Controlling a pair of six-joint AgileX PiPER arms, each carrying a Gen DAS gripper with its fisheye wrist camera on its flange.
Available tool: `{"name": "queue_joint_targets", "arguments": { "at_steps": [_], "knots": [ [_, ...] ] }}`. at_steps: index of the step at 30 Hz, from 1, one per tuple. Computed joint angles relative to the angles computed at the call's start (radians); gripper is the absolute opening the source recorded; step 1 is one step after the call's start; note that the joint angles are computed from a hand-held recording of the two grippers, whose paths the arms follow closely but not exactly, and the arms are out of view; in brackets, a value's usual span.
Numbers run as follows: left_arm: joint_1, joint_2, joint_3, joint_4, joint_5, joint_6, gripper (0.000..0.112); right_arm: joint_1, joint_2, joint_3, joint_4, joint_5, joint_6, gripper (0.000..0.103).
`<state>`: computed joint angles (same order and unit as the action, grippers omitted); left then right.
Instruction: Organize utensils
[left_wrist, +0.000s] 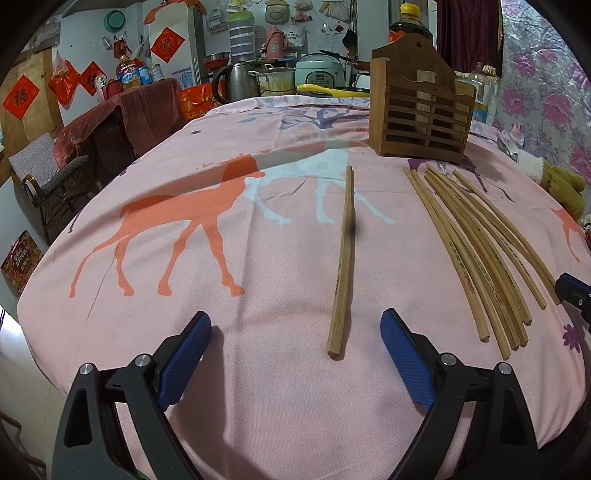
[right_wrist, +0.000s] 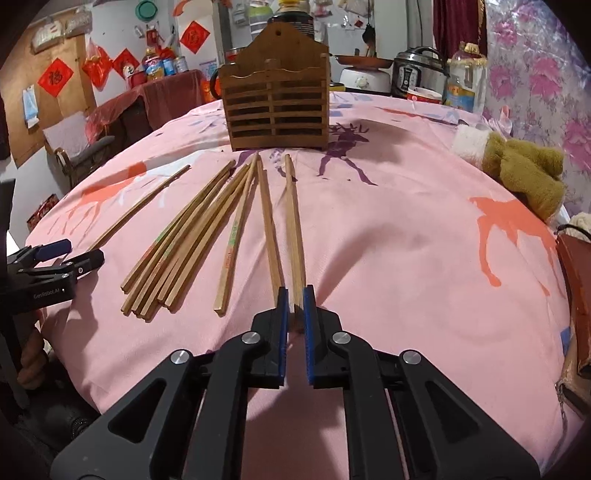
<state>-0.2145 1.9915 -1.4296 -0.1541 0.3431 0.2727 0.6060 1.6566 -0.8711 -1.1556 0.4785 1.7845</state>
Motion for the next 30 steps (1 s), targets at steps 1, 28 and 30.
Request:
{"name": "queue_joint_targets", "arguments": {
  "at_steps": [1, 28, 30],
  "knots": [
    [0.0, -0.002, 0.002, 0.002, 0.0, 0.0, 0.091, 0.006, -0.006, 0.008, -0.005, 0.001, 0.009, 0.013],
    [0.013, -0.045, 0.058, -0.21, 0.021, 0.26, 0.067, 0.102, -0.016, 0.016, -0.002, 0.185, 0.039, 0.007],
    [0.018, -0.05, 0.061, -0.293, 0.04, 0.354, 0.054, 0.091, -0.021, 0.021, 0.003, 0.17, 0.039, 0.007]
  ]
}}
